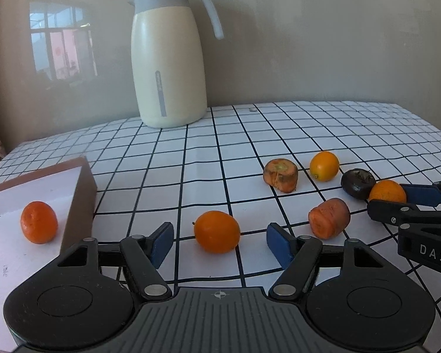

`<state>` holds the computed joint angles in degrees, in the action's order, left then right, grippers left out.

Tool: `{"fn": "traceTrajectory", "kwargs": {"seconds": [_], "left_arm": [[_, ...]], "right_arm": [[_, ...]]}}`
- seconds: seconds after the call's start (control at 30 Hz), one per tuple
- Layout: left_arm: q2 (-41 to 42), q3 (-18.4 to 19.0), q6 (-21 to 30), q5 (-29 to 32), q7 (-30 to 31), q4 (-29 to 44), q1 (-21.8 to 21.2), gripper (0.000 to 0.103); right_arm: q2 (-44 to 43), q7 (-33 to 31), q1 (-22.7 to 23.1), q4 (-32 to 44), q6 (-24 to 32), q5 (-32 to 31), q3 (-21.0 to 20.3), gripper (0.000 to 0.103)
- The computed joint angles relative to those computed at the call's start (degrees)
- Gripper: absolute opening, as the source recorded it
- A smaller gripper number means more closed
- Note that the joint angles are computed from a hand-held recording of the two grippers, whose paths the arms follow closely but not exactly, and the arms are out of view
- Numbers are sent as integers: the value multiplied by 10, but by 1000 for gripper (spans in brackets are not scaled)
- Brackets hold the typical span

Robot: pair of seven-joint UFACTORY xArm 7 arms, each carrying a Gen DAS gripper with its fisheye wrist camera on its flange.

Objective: Organize fruits
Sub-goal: 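Close the left tool on an orange while the right tool grasps another orange, then carry both oranges over the white box with both tools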

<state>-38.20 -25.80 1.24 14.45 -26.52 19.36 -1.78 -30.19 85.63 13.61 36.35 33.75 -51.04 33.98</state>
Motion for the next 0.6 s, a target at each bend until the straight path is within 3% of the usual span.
{"fn": "traceTrajectory", "kwargs": {"seconds": [0.13,0.6], "left_arm": [[7,7,0,-3,2,4,-5,33],[-41,68,8,-24,45,-22,-66,33]], "right_arm": [[3,1,0,3,2,-1,-1,30],[-5,2,9,13,21,-7,3,30]]}}
